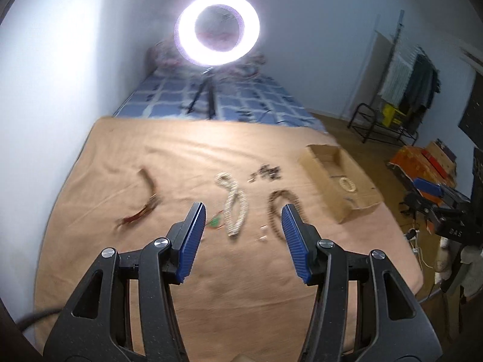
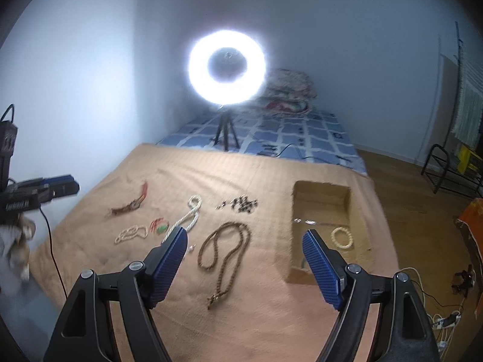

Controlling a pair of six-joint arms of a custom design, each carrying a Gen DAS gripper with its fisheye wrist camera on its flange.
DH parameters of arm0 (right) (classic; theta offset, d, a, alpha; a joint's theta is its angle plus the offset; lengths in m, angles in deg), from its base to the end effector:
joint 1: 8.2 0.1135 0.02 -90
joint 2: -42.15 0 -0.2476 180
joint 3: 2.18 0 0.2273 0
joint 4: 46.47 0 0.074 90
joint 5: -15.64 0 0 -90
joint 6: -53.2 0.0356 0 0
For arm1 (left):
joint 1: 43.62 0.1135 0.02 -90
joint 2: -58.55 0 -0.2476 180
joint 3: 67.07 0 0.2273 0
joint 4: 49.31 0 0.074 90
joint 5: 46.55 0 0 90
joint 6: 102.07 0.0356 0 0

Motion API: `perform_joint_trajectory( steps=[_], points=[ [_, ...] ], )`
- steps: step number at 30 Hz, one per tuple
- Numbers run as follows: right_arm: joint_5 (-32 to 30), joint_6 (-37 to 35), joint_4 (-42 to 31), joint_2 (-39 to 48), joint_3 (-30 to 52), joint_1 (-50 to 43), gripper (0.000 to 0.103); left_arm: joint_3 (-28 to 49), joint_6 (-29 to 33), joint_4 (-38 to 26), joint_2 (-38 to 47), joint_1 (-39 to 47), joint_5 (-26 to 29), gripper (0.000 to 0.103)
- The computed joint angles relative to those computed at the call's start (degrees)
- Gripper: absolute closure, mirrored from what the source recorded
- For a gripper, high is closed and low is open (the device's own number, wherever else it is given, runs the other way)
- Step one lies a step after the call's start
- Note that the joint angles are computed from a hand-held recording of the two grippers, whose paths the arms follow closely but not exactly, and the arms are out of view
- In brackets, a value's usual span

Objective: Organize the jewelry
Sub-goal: 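Move both tools back over the remaining jewelry on the blanket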

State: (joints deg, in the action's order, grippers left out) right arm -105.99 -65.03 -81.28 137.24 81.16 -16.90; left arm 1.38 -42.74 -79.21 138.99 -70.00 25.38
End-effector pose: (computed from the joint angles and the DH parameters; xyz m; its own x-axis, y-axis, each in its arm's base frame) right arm 0.3352 -0.0324 0.2381 -0.5247 -0.3271 -0.7859 -0.5401 0.8416 0.0103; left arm 0.2571 -0.1152 0.2384 -0.6244 -0.2316 -0.7459 -0.1197 0.9721 -0.2016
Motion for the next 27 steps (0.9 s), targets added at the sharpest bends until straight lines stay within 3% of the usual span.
perform_joint_trajectory(
  steps=[7, 13, 16, 27],
  points=[
    [5.1, -2.9, 0.9, 5.7, -1.1, 4.5, 0.023, -11.0, 0.9, 5.2, -1.1, 10.8, 7.1, 0.051],
    [6.0, -2.1, -4.1, 16.1, 5.6, 6.5, 0.034, -15.5, 2.4, 11.5, 4.0, 20.1, 16.7, 0.060],
    [6.1, -0.6, -6.0, 20.0, 9.0, 7.0, 0.036, -15.1, 2.7, 13.6, 8.0, 22.6, 20.4, 0.067],
    [5.1, 5.0, -14.4, 35.4, 25.7, 8.1, 0.037, -6.6, 5.8, 15.3, 23.6, 24.4, 25.7, 0.067]
  ],
)
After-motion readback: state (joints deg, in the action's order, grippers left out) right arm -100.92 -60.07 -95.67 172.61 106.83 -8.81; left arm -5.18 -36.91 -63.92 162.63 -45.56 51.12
